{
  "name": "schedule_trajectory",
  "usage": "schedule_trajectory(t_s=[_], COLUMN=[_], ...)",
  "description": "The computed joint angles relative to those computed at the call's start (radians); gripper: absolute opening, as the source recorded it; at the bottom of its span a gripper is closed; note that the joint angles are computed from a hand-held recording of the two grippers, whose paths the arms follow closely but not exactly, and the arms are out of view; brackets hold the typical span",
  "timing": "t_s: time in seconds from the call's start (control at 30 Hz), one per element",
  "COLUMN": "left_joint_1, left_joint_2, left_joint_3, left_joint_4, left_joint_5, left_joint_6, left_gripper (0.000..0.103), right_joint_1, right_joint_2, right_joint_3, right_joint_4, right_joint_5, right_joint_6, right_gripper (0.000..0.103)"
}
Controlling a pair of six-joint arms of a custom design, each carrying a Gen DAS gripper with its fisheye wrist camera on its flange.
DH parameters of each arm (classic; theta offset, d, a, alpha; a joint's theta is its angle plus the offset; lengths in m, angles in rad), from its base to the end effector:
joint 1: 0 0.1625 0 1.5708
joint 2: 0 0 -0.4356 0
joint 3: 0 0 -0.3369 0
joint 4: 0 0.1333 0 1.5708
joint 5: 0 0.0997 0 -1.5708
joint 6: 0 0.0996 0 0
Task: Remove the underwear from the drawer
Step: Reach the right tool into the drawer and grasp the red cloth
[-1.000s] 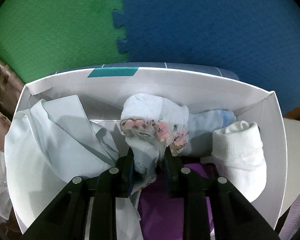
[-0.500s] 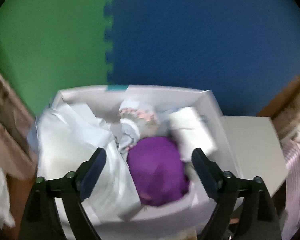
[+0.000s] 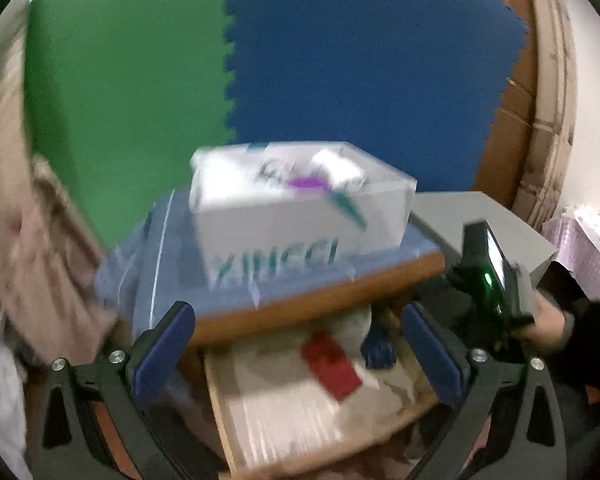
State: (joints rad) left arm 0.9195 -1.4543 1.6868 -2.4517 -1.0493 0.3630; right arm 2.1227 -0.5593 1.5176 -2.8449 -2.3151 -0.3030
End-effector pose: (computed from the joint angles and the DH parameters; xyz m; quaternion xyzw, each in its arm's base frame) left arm -0.1637 -0.5166 0.5089 0.3730 0.8405 -0.3397 0.1976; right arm 0.4128 -0.5449 0.0793 0.3293 -0.8609 0.1899 0.3381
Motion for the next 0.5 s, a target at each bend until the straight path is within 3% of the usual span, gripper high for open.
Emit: schedule_trajectory(t_s=[0.17, 0.33, 0.43, 0.5], left_joint_1=[0.005, 0.016, 0.01, 0.009], left_joint_2=[-0.097, -0.163, -0.187, -0.201], left_joint_3=[0.149, 0.226, 0.25, 0.26], left_joint_4=[-0.024, 0.012, 0.012, 0.018], left_joint_5=[0.088, 0.107, 0.11, 0.102], left_joint_6=[0.012, -0.015, -0.008, -0.002], left_gripper=[0.102, 0.102, 0.102, 0.102], right_joint_1=[-0.009, -0.016, -0.005, 0.01], right_joint_2=[0.048, 0.123, 0.19, 0.242], right_joint_3=[-0.074, -0.182, -0.244, -0.271], right_joint_4=[0.152, 0.273, 0.323, 0.319], right_joint_5=[0.026, 0.047, -0.007, -0.072], right_joint_6=[0.066, 0.106, 0.012, -0.152], right_gripper=[0.08, 0.08, 0.08, 0.08])
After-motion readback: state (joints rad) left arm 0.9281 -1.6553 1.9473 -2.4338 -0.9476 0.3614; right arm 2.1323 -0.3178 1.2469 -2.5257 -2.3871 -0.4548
